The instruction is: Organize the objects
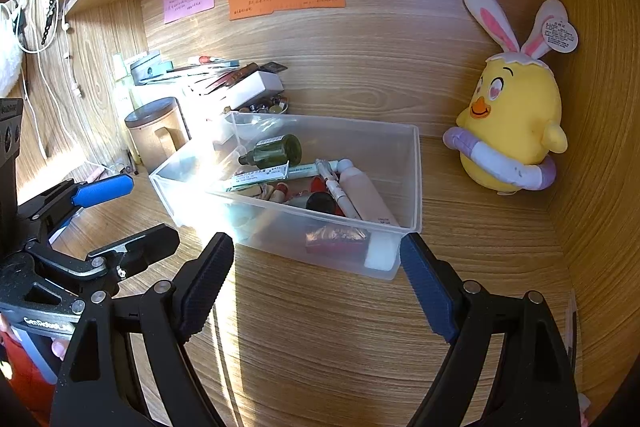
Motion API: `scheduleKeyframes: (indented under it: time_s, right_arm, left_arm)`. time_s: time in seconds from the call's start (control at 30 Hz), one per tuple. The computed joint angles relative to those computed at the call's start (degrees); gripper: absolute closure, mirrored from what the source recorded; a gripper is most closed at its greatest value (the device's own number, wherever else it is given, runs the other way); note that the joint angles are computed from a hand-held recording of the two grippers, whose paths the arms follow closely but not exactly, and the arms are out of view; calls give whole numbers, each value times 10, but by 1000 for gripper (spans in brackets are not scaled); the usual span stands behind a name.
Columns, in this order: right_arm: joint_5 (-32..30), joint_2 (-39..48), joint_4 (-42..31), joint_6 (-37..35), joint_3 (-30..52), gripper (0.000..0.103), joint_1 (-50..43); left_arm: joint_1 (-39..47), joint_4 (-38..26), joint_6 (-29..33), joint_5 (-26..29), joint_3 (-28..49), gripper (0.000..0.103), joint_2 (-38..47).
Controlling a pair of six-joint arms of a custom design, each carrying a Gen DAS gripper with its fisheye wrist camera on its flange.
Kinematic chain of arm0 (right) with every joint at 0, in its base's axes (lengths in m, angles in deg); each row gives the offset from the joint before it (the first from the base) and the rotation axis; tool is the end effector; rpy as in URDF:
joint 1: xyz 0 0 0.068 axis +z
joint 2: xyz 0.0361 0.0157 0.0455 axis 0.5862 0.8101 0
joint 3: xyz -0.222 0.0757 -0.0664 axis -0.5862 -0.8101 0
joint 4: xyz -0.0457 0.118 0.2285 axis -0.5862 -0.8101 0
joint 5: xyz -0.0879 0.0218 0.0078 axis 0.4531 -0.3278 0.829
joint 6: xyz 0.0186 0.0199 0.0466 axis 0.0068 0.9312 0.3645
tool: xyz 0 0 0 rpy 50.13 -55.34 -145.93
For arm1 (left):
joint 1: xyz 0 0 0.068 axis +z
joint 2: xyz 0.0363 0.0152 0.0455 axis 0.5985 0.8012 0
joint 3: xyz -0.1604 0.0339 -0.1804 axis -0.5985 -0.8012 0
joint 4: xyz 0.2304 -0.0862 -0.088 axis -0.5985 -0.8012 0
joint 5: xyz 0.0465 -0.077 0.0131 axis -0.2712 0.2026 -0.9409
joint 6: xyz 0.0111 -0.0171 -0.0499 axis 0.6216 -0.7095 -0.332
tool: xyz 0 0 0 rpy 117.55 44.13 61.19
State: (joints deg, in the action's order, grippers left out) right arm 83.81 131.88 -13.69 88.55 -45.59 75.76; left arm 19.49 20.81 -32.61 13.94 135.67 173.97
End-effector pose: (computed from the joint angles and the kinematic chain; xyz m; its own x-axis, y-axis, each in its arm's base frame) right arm 0.2504 0.1828 0.0279 -0.5764 0.1114 -0.8095 0.1153 0.9918 0.0544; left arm 0.3434 -0.1227 0.0289 -0.4196 0.3573 -0.8344 0.7140 0.6975 -0.0604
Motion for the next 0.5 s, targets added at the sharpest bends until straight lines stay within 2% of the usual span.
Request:
scheduleKeyframes:
  time_s: [0.5]
  right_arm:
    - [-9,-1,-5,-5,4,19,-10]
  left_arm:
    - [1,-13,-4,3,15,3,5]
